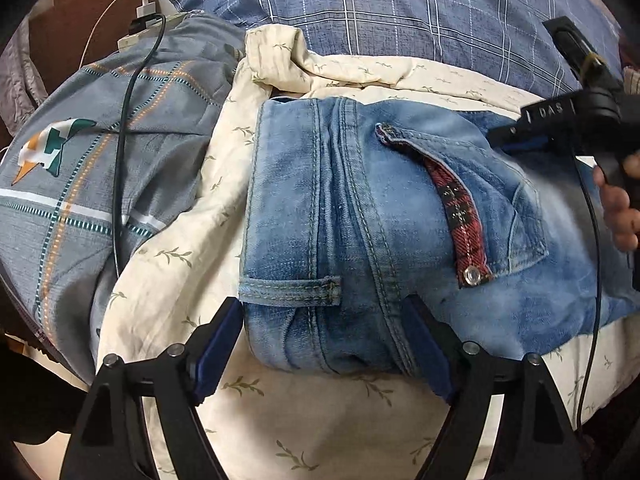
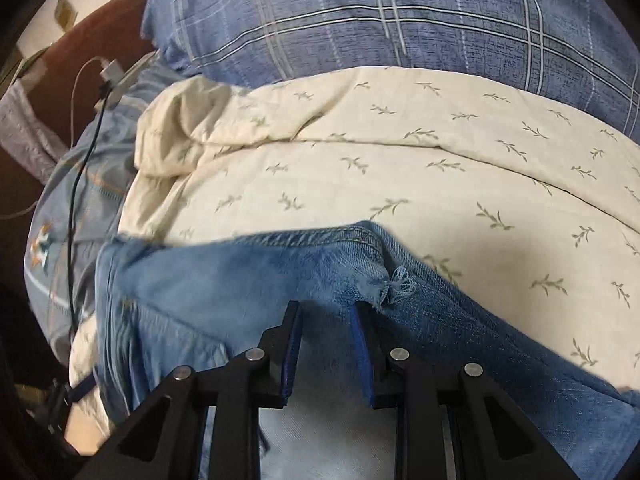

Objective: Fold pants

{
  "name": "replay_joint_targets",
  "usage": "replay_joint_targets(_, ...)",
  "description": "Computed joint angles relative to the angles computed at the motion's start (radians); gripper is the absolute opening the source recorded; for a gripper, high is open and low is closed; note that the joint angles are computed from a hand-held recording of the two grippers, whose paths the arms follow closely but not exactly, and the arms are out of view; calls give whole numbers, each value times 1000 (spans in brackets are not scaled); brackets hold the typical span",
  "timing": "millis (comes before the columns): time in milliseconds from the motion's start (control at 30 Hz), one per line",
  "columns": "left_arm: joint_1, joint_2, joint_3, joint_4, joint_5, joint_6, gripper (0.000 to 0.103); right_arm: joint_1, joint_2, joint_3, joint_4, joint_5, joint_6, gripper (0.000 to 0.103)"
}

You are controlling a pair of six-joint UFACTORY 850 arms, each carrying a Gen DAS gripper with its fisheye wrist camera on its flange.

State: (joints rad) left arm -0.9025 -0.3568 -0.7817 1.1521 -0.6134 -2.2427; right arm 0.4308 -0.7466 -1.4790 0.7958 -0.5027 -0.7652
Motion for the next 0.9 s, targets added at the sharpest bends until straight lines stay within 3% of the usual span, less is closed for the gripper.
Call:
replay_joint_targets(133, -9, 39, 5, -47, -14, 43, 82, -29, 9, 5, 147, -30, -104, 28)
replay_joint_targets(233, -39, 81, 17, -1, -83, -27, 82, -68, 87, 94, 318, 4, -274, 28)
replay_joint_targets(300, -44, 88, 13, 21, -110, -48, 82, -94, 128, 133, 332, 8, -311, 28)
replay_joint_targets(433, -17, 43, -33, -27, -86, 25, 82, -186, 222, 224, 261, 34, -296, 28)
replay_joint_targets(600, -9, -36, -93, -99, -79, 128, 82, -338, 277, 282, 38, 68, -138, 28)
replay_joint_targets(700, -3, -40, -83, -106, -62, 107, 88, -417, 274, 278, -22, 55, -77, 28)
replay_joint_targets(800, 7, -42, -80, -167, -63, 142, 92, -451, 243, 256, -132, 114, 31, 28)
replay_joint_targets(900, -6, -27, -85, -219, -82, 166, 92, -507, 201, 222, -10, 51, -43, 28)
